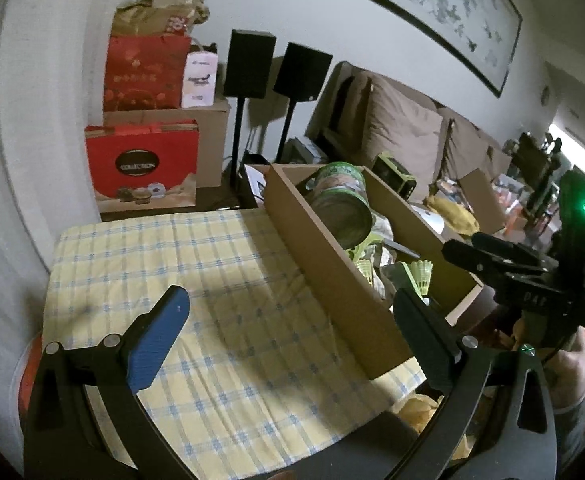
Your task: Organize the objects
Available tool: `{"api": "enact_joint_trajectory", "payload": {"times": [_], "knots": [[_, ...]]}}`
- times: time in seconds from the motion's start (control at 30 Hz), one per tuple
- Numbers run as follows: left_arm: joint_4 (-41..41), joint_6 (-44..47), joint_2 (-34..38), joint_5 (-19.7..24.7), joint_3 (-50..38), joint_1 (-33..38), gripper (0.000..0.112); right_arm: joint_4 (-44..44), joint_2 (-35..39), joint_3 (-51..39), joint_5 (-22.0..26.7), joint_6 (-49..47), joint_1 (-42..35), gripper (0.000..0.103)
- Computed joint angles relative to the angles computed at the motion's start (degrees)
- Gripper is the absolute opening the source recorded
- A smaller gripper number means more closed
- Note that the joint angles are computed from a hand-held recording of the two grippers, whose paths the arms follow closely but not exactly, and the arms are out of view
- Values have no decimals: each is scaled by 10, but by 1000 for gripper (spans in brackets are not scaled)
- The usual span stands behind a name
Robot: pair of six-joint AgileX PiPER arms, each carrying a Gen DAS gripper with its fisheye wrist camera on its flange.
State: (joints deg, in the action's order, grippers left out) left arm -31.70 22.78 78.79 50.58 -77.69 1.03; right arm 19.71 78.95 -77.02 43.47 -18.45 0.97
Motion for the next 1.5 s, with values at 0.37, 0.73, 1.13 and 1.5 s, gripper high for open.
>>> {"api": "enact_joint_trajectory", "payload": {"times": [0.37,0.73,1.13,1.5], "knots": [[77,-74,-91,-9,83,13,103,-73,-70,76,-16,56,45,101],[152,-158,-156,-26,152,7,103,-127,-127,137,-33,125,95,103],[189,-203,-196,-7,176,-22,103,-186,-182,190,-27,185,114,103],[286,-303,-224,-18,215,-90,103,-223,-213,220,-27,214,124,103]]}}
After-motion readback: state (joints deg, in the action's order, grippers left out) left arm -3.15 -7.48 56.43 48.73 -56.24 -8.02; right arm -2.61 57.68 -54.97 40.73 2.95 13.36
